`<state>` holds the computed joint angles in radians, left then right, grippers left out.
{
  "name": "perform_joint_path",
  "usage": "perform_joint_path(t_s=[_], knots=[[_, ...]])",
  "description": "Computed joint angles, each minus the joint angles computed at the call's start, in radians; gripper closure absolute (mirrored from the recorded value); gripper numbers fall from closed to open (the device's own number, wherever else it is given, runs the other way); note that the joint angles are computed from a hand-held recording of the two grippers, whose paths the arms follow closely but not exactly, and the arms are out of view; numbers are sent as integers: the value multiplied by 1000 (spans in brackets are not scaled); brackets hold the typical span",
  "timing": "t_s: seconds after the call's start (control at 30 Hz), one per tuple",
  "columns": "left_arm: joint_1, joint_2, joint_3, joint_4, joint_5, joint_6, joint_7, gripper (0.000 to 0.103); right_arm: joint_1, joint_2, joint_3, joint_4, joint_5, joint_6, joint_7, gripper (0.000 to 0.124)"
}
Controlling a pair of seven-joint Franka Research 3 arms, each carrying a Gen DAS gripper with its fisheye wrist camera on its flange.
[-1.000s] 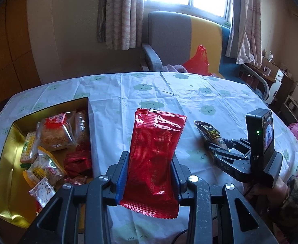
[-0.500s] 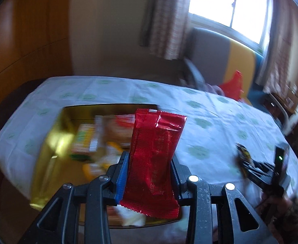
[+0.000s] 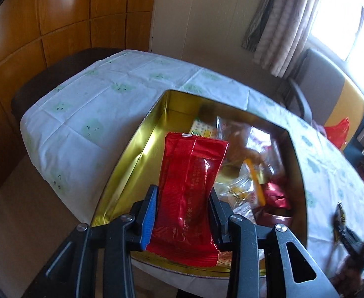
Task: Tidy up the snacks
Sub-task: 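Carry the red candy pack into the tin with the left gripper, then open the left gripper and release the red pack in the tin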
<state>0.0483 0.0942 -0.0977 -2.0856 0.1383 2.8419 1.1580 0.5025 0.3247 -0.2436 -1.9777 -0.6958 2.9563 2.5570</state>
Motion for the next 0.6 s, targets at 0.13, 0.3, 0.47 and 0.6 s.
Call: perform_joint_path(t_s=[0.13,0.3,0.47,0.6], knots=[[-10,50,1,47,30,-43,-27,65,2,1,-2,1,0,-1,1,90],[-1,116,-13,112,-1,-118,-7,62,2,1,-2,1,2,0,0,90],[1,138,-19,121,-19,-133,18,61,3,2,-3,1,2,1,-1,90],[-3,139,-14,122,-3,-128,12,62,3,1,-3,1,2,1,-2,89]])
